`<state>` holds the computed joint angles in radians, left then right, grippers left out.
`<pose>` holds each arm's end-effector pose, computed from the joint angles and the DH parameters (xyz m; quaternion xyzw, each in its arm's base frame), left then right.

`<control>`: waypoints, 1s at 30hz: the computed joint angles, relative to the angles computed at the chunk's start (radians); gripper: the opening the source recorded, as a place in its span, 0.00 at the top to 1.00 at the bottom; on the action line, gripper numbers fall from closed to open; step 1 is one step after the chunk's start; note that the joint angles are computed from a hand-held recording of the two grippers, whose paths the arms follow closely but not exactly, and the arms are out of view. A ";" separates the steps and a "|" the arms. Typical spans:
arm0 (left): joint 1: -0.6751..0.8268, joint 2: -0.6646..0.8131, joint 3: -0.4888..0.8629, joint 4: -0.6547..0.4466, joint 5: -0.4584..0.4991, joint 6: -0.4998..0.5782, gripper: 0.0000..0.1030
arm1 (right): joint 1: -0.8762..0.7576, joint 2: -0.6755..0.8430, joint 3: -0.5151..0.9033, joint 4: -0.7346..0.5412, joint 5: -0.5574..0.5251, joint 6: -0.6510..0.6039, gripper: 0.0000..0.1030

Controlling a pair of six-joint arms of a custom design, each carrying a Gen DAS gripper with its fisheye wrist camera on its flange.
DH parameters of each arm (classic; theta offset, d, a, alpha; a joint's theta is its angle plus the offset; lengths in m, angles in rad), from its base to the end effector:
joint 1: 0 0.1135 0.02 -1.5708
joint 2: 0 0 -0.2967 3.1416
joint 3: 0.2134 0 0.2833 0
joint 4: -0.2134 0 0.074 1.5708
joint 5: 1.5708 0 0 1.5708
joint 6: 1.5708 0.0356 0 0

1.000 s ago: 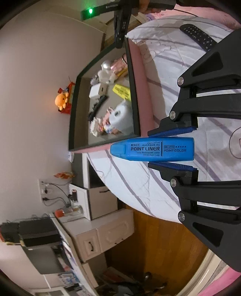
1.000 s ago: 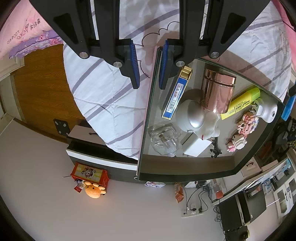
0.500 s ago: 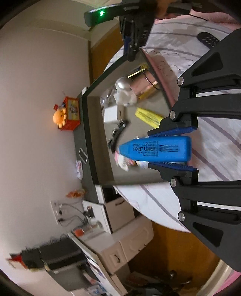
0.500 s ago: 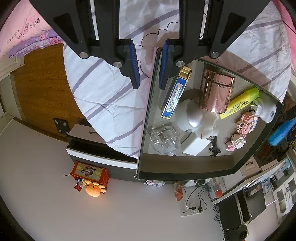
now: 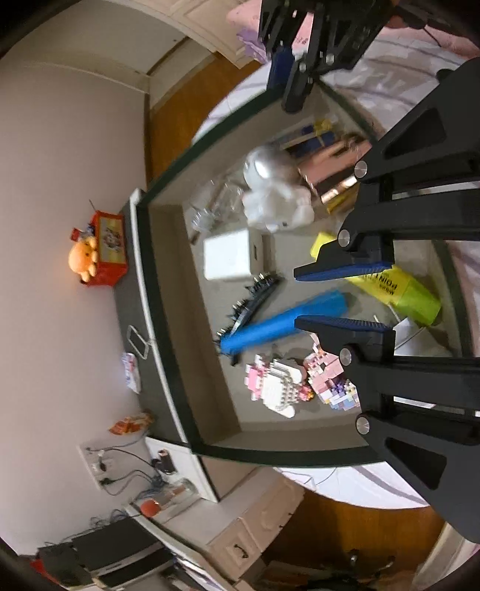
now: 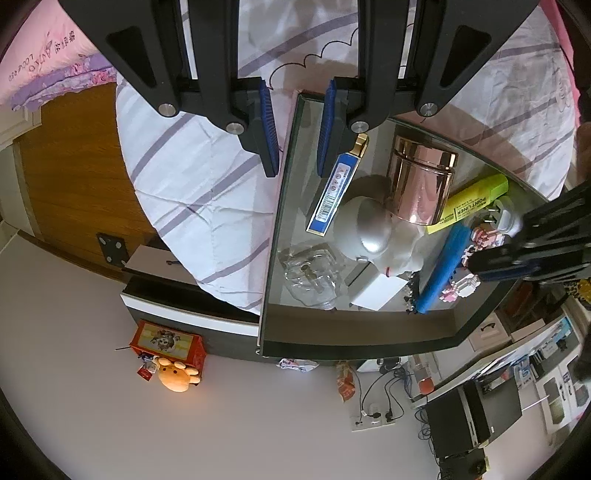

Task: Organize rigid objects
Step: 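Open the left tool to drop the highlighter and withdraw from the box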

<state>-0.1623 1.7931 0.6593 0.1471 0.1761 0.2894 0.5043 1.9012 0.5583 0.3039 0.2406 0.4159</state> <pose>0.3119 -0.0574 0.0865 0.2383 0.9240 -0.0658 0.2916 0.2600 0.1338 0.0444 -0.0108 0.9583 0.0121 0.2852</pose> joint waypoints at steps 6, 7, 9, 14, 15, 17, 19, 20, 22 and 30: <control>0.023 -0.008 -0.041 0.044 0.001 0.004 0.81 | -0.005 -0.001 -0.003 0.005 -0.012 0.000 0.79; 0.027 -0.024 -0.055 0.048 0.003 0.010 0.81 | -0.007 -0.002 -0.005 0.009 -0.016 0.001 0.79; 0.034 -0.047 -0.070 0.048 -0.002 0.020 0.76 | -0.005 -0.004 -0.006 0.008 -0.013 0.004 0.79; 0.047 -0.148 -0.161 0.108 -0.011 0.050 0.19 | 0.023 -0.031 -0.018 -0.009 0.019 0.029 0.79; 0.056 -0.174 -0.178 0.109 -0.006 0.057 0.18 | 0.030 -0.041 -0.023 -0.014 0.026 0.034 0.79; 0.078 -0.225 -0.204 0.089 0.021 0.068 0.10 | 0.039 -0.063 -0.032 -0.022 0.027 0.043 0.79; 0.096 -0.272 -0.229 0.074 0.032 0.078 0.05 | 0.060 -0.095 -0.047 -0.036 0.045 0.058 0.74; 0.101 -0.295 -0.243 0.071 0.031 0.084 0.04 | 0.080 -0.120 -0.057 -0.048 0.063 0.067 0.70; 0.118 -0.345 -0.274 0.060 0.035 0.099 0.02 | 0.114 -0.168 -0.082 -0.052 0.082 0.088 0.49; 0.241 -0.567 -0.386 -0.061 0.162 0.170 0.01 | 0.289 -0.335 -0.162 -0.083 0.129 0.182 0.22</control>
<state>0.0792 1.2257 0.2735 0.0859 0.3384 0.4589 0.7929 1.5666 0.3966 0.2214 0.3698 0.5982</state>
